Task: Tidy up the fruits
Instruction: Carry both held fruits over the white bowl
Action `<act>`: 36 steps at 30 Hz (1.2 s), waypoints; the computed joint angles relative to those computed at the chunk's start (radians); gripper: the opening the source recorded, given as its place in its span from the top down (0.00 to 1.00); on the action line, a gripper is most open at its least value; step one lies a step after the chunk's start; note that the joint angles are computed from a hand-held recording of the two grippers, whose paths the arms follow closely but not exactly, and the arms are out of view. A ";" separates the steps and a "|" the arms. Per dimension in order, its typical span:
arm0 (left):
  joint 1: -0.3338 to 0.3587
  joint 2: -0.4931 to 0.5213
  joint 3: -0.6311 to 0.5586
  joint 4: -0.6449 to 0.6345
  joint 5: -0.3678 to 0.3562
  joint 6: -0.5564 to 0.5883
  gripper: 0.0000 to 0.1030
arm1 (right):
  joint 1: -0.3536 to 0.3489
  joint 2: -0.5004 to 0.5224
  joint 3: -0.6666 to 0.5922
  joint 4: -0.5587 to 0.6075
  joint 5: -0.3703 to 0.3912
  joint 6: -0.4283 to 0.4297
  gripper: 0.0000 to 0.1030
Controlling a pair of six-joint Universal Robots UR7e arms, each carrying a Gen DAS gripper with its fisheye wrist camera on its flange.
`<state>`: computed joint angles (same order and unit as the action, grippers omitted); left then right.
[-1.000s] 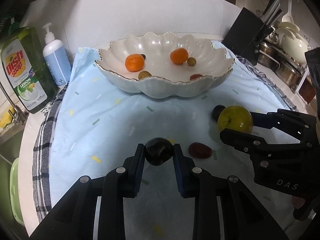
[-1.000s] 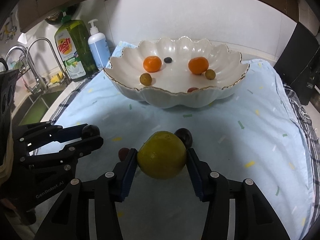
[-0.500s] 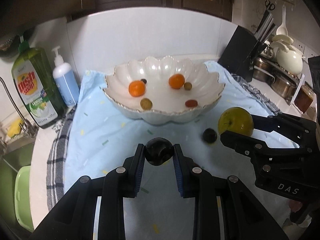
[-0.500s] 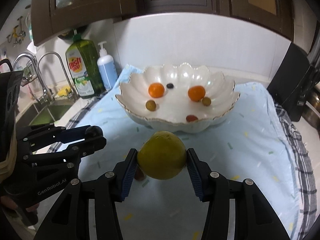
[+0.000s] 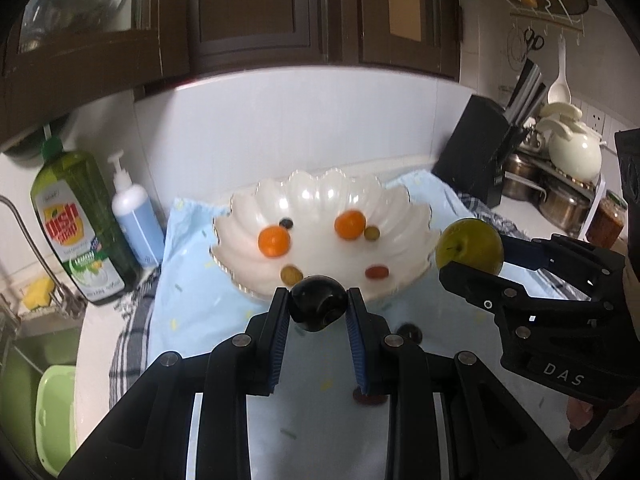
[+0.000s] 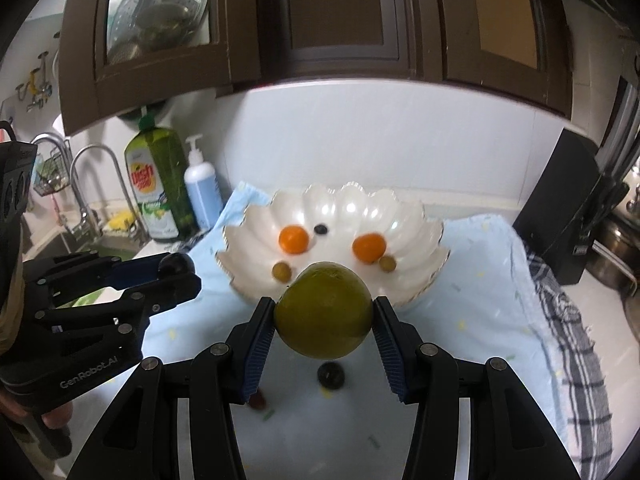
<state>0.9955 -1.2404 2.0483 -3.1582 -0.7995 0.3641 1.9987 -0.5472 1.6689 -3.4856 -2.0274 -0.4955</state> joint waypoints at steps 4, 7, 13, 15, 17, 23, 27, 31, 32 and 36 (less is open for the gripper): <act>-0.003 0.024 -0.033 -0.030 -0.001 0.030 0.72 | -0.001 0.011 -0.035 -0.014 0.000 -0.025 0.51; 0.000 0.048 -0.062 -0.048 0.000 0.052 0.72 | -0.005 0.019 -0.064 -0.010 0.000 -0.037 0.51; 0.022 0.098 -0.139 -0.022 -0.004 0.062 0.72 | -0.019 0.046 -0.132 0.005 -0.004 -0.062 0.51; 0.030 0.118 -0.168 -0.014 -0.004 0.070 0.72 | -0.022 0.059 -0.162 0.013 -0.013 -0.074 0.51; 0.036 0.136 -0.195 -0.008 -0.002 0.077 0.72 | -0.025 0.071 -0.192 0.021 -0.018 -0.087 0.51; 0.057 0.189 -0.290 0.042 -0.009 0.082 0.72 | -0.031 0.118 -0.298 0.048 -0.037 -0.143 0.51; 0.070 0.229 -0.359 0.076 -0.012 0.092 0.72 | -0.037 0.144 -0.373 0.108 -0.041 -0.151 0.51; 0.091 0.267 -0.440 0.163 -0.025 0.065 0.72 | -0.045 0.180 -0.468 0.199 -0.057 -0.154 0.51; 0.098 0.277 -0.466 0.197 -0.030 0.046 0.72 | -0.048 0.187 -0.487 0.220 -0.059 -0.153 0.51; 0.116 0.317 -0.550 0.292 -0.040 0.013 0.72 | -0.063 0.224 -0.585 0.337 -0.078 -0.128 0.51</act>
<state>1.1112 -0.9230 1.4986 -2.8658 -0.8397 0.3767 1.9357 -0.3229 1.0837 -3.1486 -2.1055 -0.6234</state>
